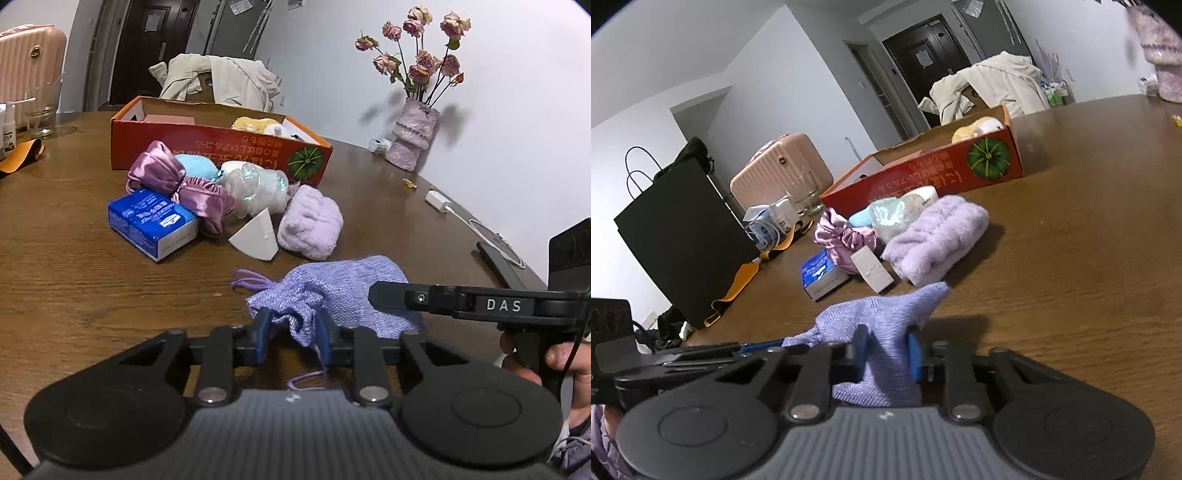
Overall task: Organize soft objects
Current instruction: 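Carry the purple sachet into the cardboard box and open the left gripper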
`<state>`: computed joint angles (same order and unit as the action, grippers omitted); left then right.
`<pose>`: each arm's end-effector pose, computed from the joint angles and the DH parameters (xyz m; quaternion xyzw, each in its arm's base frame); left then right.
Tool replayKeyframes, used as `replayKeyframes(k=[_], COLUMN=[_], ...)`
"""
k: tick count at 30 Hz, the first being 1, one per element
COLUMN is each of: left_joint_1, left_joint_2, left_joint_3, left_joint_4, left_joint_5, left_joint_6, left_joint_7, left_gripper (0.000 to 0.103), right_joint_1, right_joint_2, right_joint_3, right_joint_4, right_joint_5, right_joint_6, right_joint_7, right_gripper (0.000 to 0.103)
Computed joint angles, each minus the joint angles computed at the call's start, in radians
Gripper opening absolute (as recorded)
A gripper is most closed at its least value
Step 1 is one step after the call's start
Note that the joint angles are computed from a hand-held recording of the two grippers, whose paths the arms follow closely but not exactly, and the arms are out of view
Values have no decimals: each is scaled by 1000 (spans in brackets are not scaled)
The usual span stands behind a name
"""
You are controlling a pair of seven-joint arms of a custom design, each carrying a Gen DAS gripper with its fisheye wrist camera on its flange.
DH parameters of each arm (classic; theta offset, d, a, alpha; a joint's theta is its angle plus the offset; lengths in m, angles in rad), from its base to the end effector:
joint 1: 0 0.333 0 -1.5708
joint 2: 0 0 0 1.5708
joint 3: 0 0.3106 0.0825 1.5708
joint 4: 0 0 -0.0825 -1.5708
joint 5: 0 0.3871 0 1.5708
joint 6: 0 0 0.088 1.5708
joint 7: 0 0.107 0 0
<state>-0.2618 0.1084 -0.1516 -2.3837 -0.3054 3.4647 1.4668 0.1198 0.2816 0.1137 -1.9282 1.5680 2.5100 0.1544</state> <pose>0.5175 -0.1870 0.3837 -0.6395 0.6143 -0.4147 0.2044 0.6218 0.1360 0.3622 -0.7104 0.4762 0.0002 0.5183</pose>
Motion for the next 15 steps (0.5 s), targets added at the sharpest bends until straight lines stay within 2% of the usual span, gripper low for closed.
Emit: replayKeyframes(k=[2, 3, 4, 6, 9, 10, 12, 13, 14, 15], left_joint_1=[77, 84, 97, 137, 174, 199, 243, 256, 291, 336], left_joint_2=[-6, -6, -4, 6, 43, 63, 112, 143, 178, 232], left_joint_3=[-43, -43, -45, -57, -53, -60, -77, -71, -100, -153], left_joint_4=[-4, 2, 14, 49, 136, 184, 298, 366, 430, 518], left_joint_5=[141, 165, 198, 289, 387, 429, 494, 554, 572, 520], left_joint_6=[19, 20, 21, 25, 42, 24, -24, -55, -83, -118], left_joint_7=[-113, -127, -149, -213, -241, -260, -275, -308, -297, -216], left_gripper=[22, 21, 20, 18, 18, 18, 18, 18, 18, 18], right_joint_1=[-10, -6, 14, 80, 91, 99, 64, 30, -18, -60], right_joint_2=[-5, -9, -12, -9, 33, 63, 144, 193, 244, 302], right_joint_3=[5, 1, -19, -96, -119, -130, -101, -51, 34, 121], right_joint_4=[4, 6, 11, 33, 125, 183, 331, 419, 506, 593], right_joint_5=[9, 13, 33, 64, 53, 30, -66, -112, -180, -280], right_joint_6=[-20, -14, -12, -31, -51, -54, -85, -63, -7, 59], right_joint_7=[-11, -11, -26, -33, 7, 45, 126, 150, 177, 237], right_gripper=[15, 15, 15, 14, 14, 14, 14, 14, 14, 14])
